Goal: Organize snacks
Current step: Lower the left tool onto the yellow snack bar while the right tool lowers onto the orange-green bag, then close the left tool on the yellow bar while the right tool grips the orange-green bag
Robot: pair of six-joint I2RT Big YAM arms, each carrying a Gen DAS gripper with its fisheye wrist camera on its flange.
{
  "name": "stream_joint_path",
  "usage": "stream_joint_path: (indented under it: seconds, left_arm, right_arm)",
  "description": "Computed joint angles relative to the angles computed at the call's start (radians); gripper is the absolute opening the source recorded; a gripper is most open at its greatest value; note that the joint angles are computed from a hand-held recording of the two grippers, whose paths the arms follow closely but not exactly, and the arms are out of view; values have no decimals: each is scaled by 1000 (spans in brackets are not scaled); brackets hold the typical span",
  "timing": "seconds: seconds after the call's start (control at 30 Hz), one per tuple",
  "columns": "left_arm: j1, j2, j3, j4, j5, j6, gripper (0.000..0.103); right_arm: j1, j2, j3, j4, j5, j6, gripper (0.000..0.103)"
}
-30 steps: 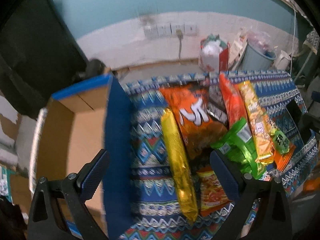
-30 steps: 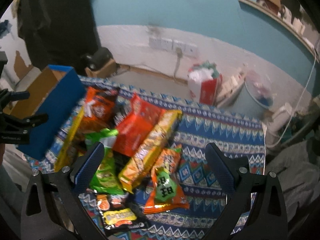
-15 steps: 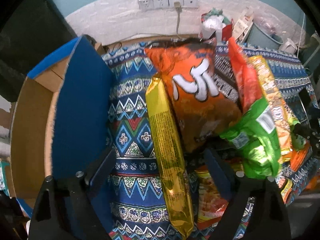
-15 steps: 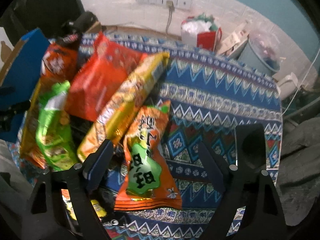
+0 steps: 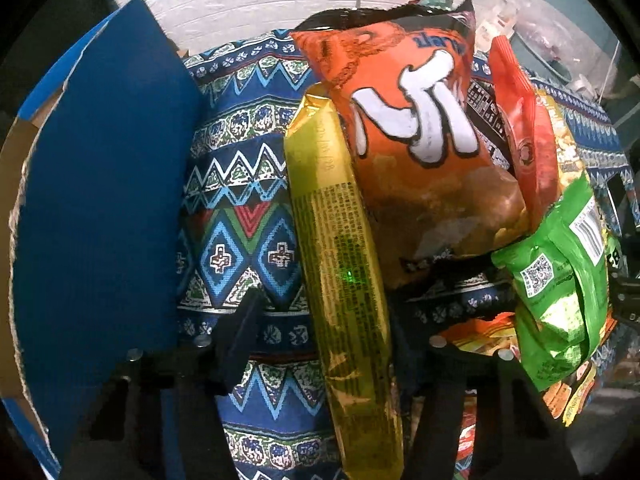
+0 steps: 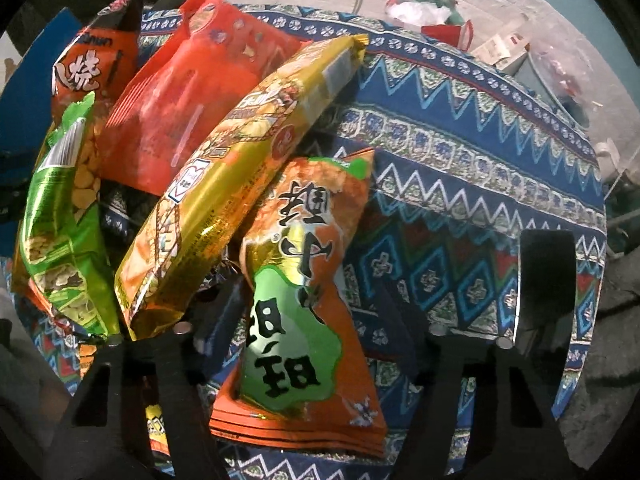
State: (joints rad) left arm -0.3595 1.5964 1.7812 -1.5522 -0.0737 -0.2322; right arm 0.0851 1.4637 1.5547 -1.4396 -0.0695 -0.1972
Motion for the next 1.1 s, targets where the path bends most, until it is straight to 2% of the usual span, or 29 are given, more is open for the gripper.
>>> stream_joint_path:
  seconds: [0.07,0.17,0.23,0.37,0.67,0.87,1.1]
  left_arm:
    - [-1,-12,-17,12,-8,8,56]
    - [0,-21,-29,22,-36,29,44]
    - [2,-24,-28,18,-58,35,29]
    - [12,-32,-15,-4,-26,16,27]
    - [-18,-85,-25,-5,-84,5,27]
    - [-59,-115,8,-1,-128,-8,27]
    - [-78,-140,47,19,-170,11,27]
  right_arm:
    - [4,5,0,-5,2,-1,47]
    - [8,10,3,1,8,2,41]
    - [7,5,4,2,13,4,36]
    - [6,1,16,-13,35,18,31]
    - [-10,-54,22,-14,83,61,30]
    - [-17,-89,53,13,63,88,29]
    - [-3,-120,82,45,42,98,29]
